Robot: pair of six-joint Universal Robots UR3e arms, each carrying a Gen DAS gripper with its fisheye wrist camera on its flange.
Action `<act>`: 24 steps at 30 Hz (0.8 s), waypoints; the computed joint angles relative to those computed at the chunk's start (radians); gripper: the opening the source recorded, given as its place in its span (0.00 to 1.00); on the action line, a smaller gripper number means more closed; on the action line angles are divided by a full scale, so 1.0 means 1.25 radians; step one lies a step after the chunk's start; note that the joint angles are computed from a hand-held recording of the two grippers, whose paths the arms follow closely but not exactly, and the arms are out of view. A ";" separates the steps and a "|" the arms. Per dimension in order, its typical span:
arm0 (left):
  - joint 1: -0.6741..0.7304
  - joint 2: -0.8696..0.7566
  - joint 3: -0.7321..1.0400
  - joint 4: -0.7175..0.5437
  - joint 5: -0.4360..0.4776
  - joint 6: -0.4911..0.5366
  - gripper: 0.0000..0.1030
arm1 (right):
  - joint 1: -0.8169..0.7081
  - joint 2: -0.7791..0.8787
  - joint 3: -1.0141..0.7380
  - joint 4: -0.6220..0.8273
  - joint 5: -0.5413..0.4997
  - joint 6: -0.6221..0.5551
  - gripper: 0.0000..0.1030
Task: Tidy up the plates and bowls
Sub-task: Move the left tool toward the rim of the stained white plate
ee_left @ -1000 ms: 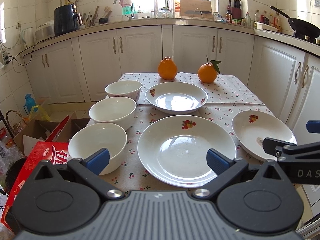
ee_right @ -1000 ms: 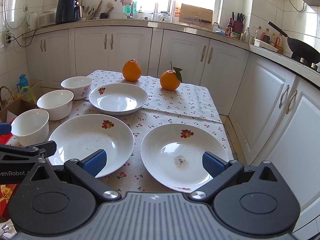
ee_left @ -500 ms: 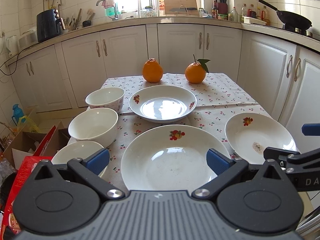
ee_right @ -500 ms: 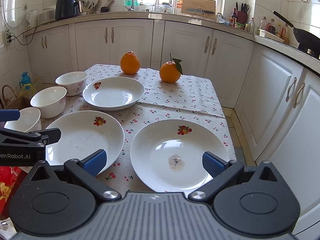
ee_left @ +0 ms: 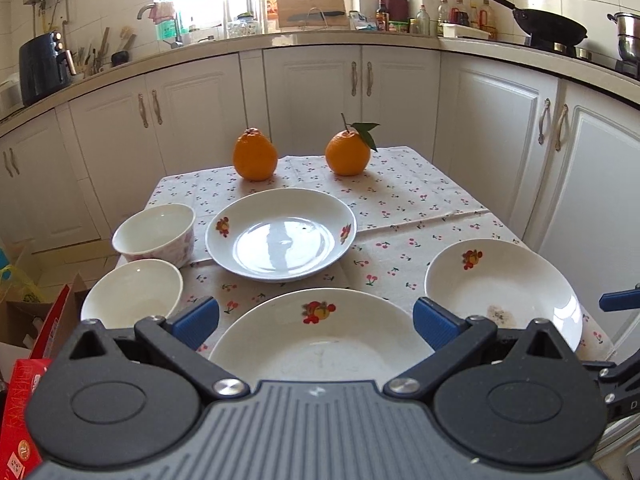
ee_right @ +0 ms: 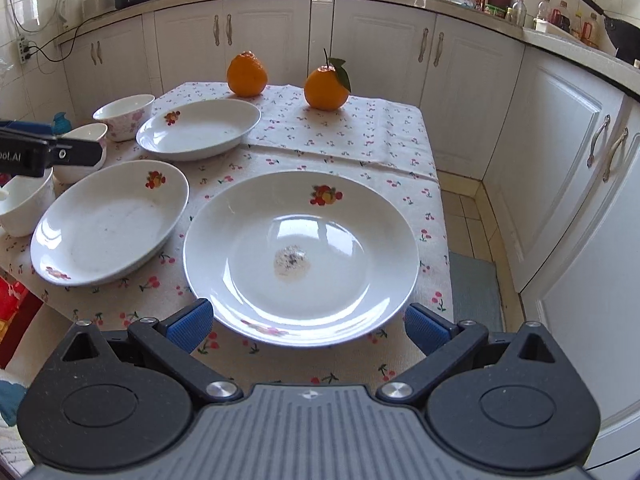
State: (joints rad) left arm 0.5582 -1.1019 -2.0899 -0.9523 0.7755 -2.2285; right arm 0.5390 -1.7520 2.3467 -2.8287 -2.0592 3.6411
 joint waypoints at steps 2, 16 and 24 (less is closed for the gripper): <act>-0.033 -0.024 0.001 0.038 0.014 -0.018 0.99 | -0.025 -0.013 0.034 -0.023 0.037 -0.017 1.00; -0.221 -0.196 0.114 0.065 0.092 -0.042 0.99 | -0.194 0.005 0.138 -0.150 0.219 -0.185 1.00; -0.330 -0.300 0.220 0.022 0.133 -0.020 0.99 | -0.257 -0.008 0.210 -0.258 0.295 -0.273 1.00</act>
